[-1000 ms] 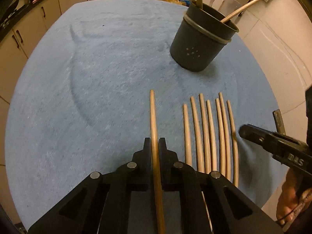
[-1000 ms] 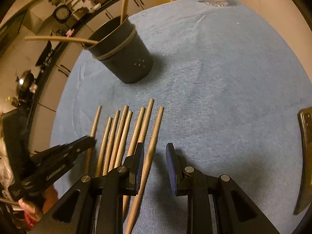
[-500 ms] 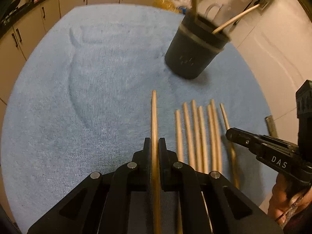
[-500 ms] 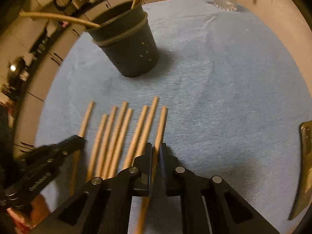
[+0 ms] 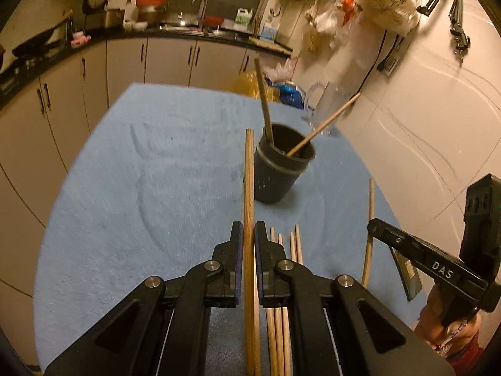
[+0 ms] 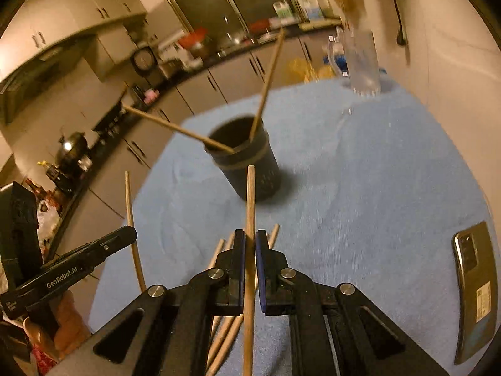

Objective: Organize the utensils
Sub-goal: 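Lift both held chopsticks upright and carry them down into the grey holder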

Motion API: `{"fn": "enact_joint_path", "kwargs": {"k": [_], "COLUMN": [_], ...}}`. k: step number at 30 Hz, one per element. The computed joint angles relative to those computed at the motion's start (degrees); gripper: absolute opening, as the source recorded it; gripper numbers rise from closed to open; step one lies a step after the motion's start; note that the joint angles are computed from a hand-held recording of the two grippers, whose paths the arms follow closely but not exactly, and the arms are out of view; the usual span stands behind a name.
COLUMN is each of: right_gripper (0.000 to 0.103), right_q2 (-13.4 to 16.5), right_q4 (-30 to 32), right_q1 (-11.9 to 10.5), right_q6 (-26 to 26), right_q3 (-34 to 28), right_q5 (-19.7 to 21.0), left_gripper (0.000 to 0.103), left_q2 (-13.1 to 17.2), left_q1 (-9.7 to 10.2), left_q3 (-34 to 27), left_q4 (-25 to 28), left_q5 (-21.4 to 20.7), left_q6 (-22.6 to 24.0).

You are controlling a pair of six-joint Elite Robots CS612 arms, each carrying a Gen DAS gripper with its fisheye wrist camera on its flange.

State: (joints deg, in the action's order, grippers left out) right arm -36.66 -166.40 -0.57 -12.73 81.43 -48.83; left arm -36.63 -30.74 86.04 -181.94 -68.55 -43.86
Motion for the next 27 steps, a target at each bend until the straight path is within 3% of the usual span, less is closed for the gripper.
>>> {"fn": "enact_joint_path", "kwargs": {"k": [7,27], "right_gripper": [0.007,0.007], "right_q2": [-0.63,-0.83], "right_q4": [-9.48,-14.16], "right_q1": [-1.16,-2.10], "right_q6": [3.26,6.58], "right_q3": [1.67,1.31], "right_q5": [3.99,6.28], "left_gripper": [0.006,0.006], "left_q2": [-1.22,-1.91], "left_q1": [-0.58,-1.22], "left_q3": [1.21,0.36], "left_q4": [-1.86,-2.94], "left_q5": [1.81,3.83], "left_q6": [1.38,4.42]}}
